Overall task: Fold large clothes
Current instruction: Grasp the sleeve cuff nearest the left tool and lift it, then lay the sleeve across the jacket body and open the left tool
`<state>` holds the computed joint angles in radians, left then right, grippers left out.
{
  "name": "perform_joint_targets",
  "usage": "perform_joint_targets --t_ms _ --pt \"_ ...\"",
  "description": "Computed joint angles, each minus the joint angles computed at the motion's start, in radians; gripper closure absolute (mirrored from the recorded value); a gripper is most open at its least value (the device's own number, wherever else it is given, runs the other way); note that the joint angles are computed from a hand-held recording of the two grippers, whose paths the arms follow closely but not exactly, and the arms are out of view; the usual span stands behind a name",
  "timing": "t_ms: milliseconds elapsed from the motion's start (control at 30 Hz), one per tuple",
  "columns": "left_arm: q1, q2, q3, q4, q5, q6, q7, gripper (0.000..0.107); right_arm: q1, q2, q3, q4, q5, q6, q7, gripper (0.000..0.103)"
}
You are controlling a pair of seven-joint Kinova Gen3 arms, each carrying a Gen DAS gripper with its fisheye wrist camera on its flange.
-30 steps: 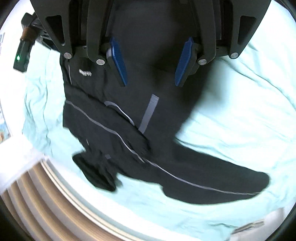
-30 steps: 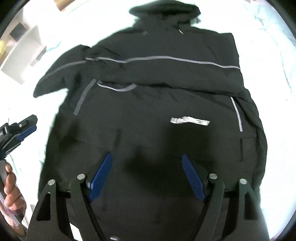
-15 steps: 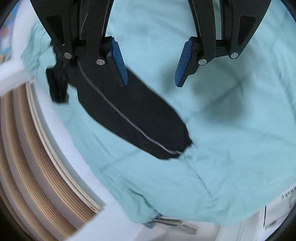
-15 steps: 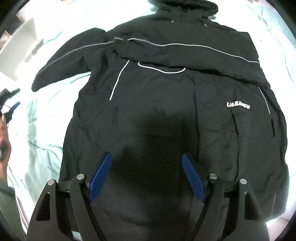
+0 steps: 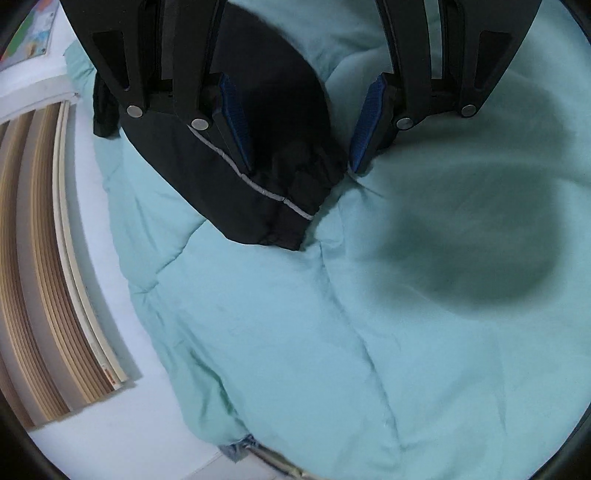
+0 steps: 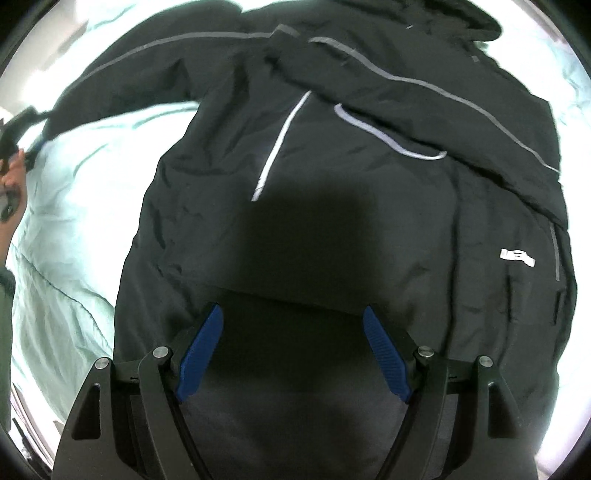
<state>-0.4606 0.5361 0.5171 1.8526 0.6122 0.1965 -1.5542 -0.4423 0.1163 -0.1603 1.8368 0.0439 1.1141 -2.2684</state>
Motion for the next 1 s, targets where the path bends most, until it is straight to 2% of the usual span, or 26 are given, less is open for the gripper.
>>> perform_joint_targets --t_ms 100,200,300,367,433,500,567,633,700,733,800,867,933,1000 --pt "-0.097 0.043 0.139 0.024 -0.044 -0.069 -0.019 0.051 0.007 0.027 0.002 -0.008 -0.019 -0.007 0.028 0.023" --pt "-0.199 0.063 0.278 0.062 -0.042 -0.127 -0.066 0.051 0.015 0.041 0.008 -0.013 -0.028 -0.016 0.054 0.023" --pt "-0.295 0.087 0.417 0.116 -0.139 -0.216 0.02 0.051 0.031 0.055 0.016 -0.02 -0.047 -0.022 0.087 0.023" --pt "-0.328 0.082 0.46 0.147 -0.22 -0.256 0.101 0.051 0.035 0.061 0.019 -0.023 -0.053 -0.022 0.1 0.023" --pt "-0.29 0.077 0.428 0.117 -0.3 -0.235 0.177 0.051 0.037 0.062 0.02 -0.023 -0.056 -0.027 0.108 0.023" --pt "-0.208 0.072 0.338 0.057 -0.373 -0.159 0.241 0.051 0.04 0.063 0.021 -0.026 -0.061 -0.029 0.118 0.023" --pt "-0.125 0.08 0.246 -0.005 -0.4 -0.08 0.26 0.051 0.044 0.06 0.022 -0.021 -0.067 -0.035 0.126 0.023" --pt "-0.044 0.084 0.159 -0.045 -0.363 -0.052 0.289 0.051 0.052 0.049 0.025 -0.014 -0.076 -0.038 0.137 0.023" --pt "-0.01 0.053 0.121 -0.027 -0.292 -0.075 0.253 0.063 0.068 0.041 0.031 -0.005 -0.082 -0.044 0.159 0.023" --pt "0.022 0.019 0.088 -0.011 -0.251 -0.092 0.226 0.077 0.07 0.035 0.032 0.003 -0.081 -0.049 0.161 0.023" --pt "0.103 -0.054 0.002 0.009 -0.181 -0.095 0.171 0.084 0.084 0.02 0.037 0.014 -0.088 -0.053 0.173 0.023" --pt "0.173 -0.124 -0.06 0.019 -0.169 -0.093 0.159 0.087 0.097 0.009 0.041 0.026 -0.094 -0.06 0.18 0.023" --pt "0.206 -0.199 -0.075 0.029 -0.152 -0.091 0.122 0.088 0.114 -0.014 0.047 0.043 -0.104 -0.069 0.19 0.023" --pt "0.227 -0.263 -0.054 0.021 -0.097 -0.079 0.041 0.089 0.137 -0.03 0.056 0.05 -0.114 -0.075 0.212 0.023"
